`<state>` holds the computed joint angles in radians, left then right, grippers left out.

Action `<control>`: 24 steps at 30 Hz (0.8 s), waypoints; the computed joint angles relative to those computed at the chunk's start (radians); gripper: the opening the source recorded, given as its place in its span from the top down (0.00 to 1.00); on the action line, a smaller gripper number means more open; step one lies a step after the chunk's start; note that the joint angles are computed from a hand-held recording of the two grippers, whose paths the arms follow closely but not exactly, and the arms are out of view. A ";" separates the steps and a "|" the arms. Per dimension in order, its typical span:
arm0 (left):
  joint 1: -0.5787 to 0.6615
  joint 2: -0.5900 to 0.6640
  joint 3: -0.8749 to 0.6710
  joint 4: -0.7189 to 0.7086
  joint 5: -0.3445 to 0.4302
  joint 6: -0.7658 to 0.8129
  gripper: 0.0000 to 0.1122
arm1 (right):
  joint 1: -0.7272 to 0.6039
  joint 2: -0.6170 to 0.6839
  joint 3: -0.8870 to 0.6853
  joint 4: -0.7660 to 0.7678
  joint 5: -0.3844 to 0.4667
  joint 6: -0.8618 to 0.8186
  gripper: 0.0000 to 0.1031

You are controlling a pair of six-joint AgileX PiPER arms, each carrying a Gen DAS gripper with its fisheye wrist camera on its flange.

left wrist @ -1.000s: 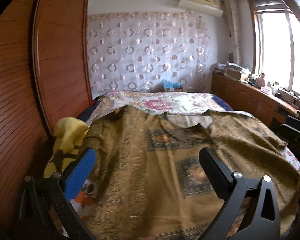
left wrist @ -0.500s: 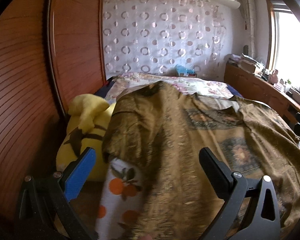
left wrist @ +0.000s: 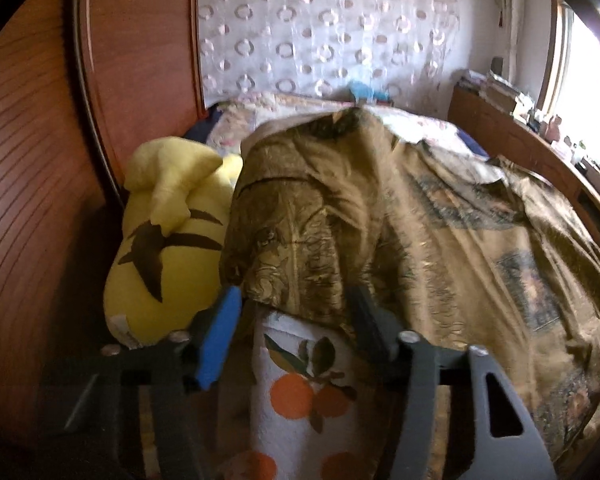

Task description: Fold small clothes

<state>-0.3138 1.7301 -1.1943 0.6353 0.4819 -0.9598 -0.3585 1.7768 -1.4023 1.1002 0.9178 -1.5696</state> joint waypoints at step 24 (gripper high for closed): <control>0.074 0.013 -0.058 -0.190 -0.026 0.253 0.97 | 0.008 0.006 0.006 -0.020 0.000 0.008 0.00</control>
